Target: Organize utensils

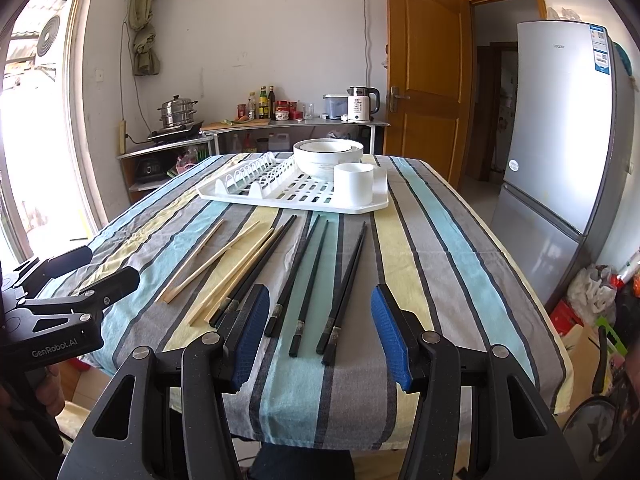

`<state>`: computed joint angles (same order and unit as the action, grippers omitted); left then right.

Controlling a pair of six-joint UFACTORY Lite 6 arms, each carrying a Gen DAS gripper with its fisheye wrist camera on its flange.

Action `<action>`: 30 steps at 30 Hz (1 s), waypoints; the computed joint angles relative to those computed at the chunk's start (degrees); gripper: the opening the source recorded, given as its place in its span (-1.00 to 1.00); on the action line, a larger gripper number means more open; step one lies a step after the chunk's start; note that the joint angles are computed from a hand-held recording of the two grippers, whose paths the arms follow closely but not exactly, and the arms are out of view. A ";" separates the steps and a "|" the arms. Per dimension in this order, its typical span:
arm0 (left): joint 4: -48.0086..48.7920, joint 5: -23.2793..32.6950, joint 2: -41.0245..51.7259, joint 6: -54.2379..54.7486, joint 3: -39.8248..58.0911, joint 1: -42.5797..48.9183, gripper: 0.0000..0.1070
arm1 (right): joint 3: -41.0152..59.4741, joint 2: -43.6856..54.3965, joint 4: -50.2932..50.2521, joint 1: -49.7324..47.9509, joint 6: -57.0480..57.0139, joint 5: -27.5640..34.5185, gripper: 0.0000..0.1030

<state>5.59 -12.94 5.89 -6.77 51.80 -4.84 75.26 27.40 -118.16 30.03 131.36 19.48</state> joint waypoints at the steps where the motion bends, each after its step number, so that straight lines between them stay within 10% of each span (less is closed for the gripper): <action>1: -0.07 0.01 0.01 0.08 0.03 0.00 0.69 | -0.04 -0.05 -0.22 -0.05 0.18 -0.06 0.05; 30: -2.02 0.28 0.16 2.12 0.27 -0.48 0.69 | 0.59 1.18 -1.31 0.09 1.44 0.36 0.05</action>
